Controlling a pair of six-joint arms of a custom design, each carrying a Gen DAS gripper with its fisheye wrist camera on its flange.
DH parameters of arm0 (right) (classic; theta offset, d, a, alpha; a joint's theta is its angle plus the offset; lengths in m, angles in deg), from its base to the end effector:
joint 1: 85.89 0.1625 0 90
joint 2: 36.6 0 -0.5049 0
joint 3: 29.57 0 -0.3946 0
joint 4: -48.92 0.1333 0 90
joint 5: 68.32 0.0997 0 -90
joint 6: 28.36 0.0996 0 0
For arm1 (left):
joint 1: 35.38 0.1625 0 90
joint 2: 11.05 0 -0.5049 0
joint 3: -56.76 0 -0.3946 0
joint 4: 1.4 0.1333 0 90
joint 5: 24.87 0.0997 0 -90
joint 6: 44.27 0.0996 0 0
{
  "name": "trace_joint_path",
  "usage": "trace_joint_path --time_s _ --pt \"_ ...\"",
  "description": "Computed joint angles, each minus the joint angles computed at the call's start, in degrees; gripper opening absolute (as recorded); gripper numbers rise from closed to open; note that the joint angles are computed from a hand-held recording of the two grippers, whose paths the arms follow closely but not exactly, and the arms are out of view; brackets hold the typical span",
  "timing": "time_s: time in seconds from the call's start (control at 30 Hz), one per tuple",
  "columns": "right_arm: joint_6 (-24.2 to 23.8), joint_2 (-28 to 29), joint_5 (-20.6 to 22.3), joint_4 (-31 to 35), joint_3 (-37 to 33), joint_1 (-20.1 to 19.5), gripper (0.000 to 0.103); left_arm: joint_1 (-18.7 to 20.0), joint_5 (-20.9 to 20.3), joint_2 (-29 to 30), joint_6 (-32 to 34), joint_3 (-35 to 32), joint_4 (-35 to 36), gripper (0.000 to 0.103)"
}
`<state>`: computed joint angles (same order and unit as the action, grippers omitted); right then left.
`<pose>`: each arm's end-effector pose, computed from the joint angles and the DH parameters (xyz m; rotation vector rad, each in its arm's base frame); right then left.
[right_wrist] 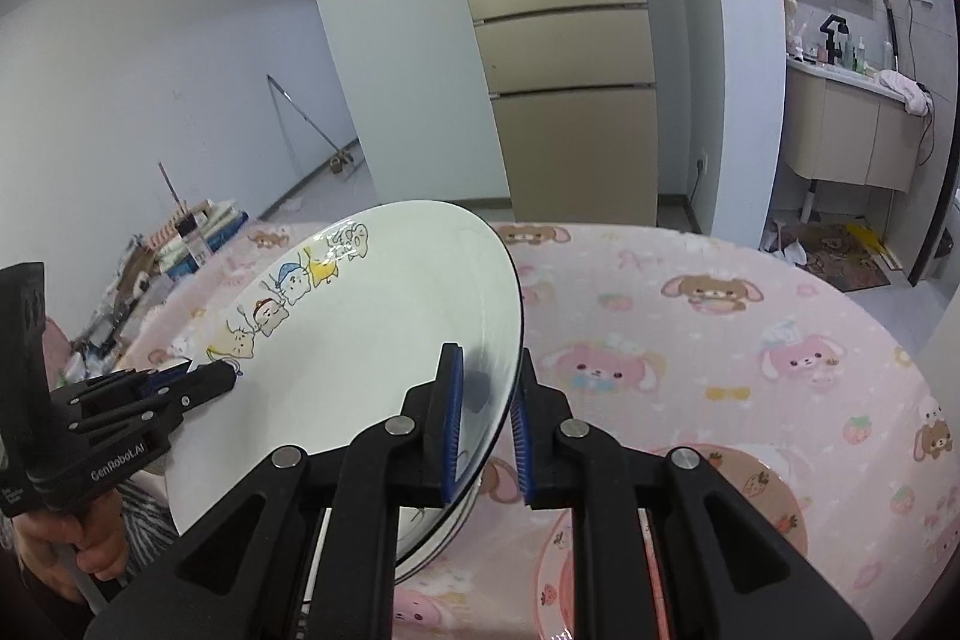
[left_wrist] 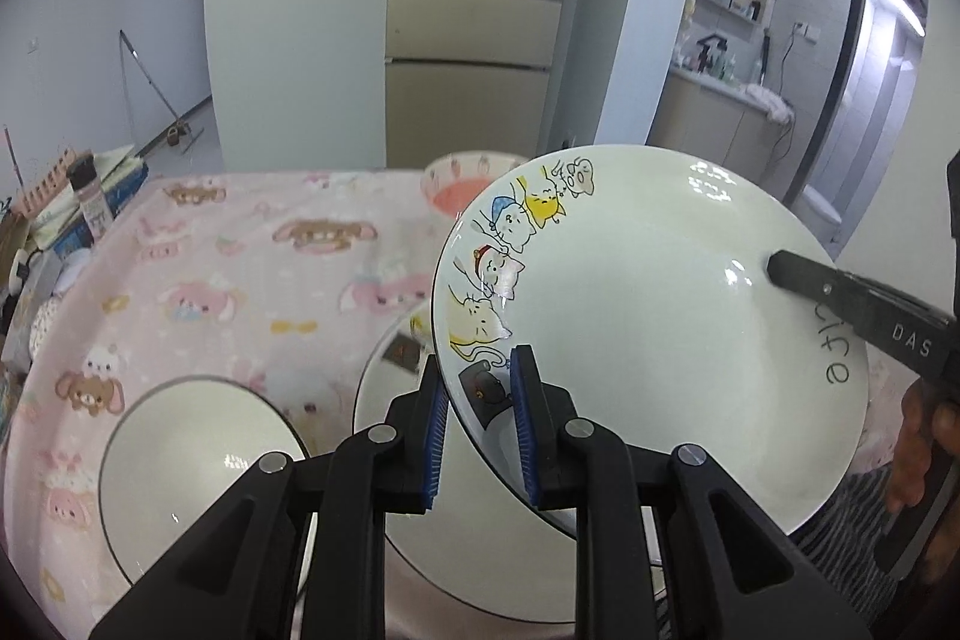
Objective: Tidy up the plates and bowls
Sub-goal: 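Carry the 'life' plate with both grippers over the stacked white plates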
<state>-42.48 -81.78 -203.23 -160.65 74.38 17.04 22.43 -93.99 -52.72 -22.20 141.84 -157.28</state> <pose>0.2115 -0.6396 0.2358 -0.0039 -2.1408 1.2116 -0.2788 -0.7598 0.1791 1.1668 2.4985 -0.5900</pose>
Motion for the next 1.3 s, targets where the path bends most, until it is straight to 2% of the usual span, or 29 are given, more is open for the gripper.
trace_joint_path --time_s 0.17,0.33,0.7,0.97,1.3 --pt "4.6 -0.1 1.7 4.6 -0.2 -1.6 0.014 0.4 2.2 0.8 -1.1 -0.5 2.0 0.022" --pt "6.0 0.5 1.2 7.4 -0.9 -2.1 0.014 0.6 3.3 1.2 -1.5 -0.4 2.6 0.022" --pt "6.1 1.6 -0.5 9.7 -2.2 -2.5 0.014 0.9 4.7 1.9 -2.8 -1.3 5.2 0.022" --pt "6.0 2.2 -1.4 11.9 -3.1 -2.5 0.015 0.2 9.4 2.9 -2.1 -0.8 3.3 0.022" --pt "5.3 2.5 -1.6 12.8 -3.3 -2.6 0.016 0.4 9.7 2.9 -2.8 -1.0 2.8 0.022"
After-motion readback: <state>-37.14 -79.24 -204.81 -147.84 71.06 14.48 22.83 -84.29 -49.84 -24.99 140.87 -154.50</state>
